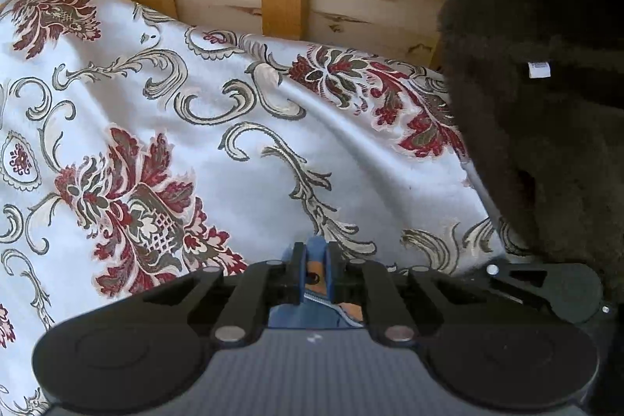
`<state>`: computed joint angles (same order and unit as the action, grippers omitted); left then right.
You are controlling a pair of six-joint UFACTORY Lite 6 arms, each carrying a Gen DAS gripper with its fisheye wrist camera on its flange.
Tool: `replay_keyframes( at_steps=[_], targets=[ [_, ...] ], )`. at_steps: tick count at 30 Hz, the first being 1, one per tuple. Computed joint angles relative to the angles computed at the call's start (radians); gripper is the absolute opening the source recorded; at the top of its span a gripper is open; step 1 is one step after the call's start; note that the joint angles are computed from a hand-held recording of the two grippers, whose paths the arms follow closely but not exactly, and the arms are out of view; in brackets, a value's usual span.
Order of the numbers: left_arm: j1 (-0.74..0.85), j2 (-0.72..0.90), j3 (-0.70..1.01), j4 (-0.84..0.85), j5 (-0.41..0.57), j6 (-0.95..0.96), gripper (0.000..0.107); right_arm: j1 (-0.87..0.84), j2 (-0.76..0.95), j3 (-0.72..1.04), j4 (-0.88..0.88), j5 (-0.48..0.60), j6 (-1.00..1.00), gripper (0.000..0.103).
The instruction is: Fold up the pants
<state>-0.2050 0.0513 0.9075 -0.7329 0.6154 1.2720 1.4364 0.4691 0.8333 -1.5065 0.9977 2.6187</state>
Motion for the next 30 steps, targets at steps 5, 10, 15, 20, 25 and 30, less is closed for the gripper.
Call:
replay_keyframes(
  at_steps=[5, 10, 15, 20, 25, 30],
  targets=[
    [0.016, -0.015, -0.021, -0.041, 0.011, 0.043, 0.016, 0.045, -0.041, 0.019, 0.114, 0.047, -0.124, 0.008],
    [0.054, -0.001, -0.051, -0.110, 0.026, 0.098, 0.044, 0.068, -0.056, 0.013, 0.196, -0.010, -0.211, 0.008],
    [0.150, -0.007, -0.088, -0.185, 0.066, 0.231, 0.063, 0.041, -0.073, -0.008, 0.202, -0.061, -0.216, 0.010],
    [0.152, 0.071, -0.036, -0.138, 0.027, 0.225, 0.057, 0.045, -0.054, 0.002, 0.214, -0.058, -0.237, 0.013],
    [0.031, 0.121, -0.060, -0.142, -0.171, 0.196, 0.049, 0.062, -0.040, 0.018, 0.239, -0.032, -0.258, 0.016],
    [0.037, 0.019, -0.149, -0.313, -0.173, 0.396, 0.059, 0.161, -0.014, 0.039, 0.191, 0.129, -0.230, 0.036]
  ],
)
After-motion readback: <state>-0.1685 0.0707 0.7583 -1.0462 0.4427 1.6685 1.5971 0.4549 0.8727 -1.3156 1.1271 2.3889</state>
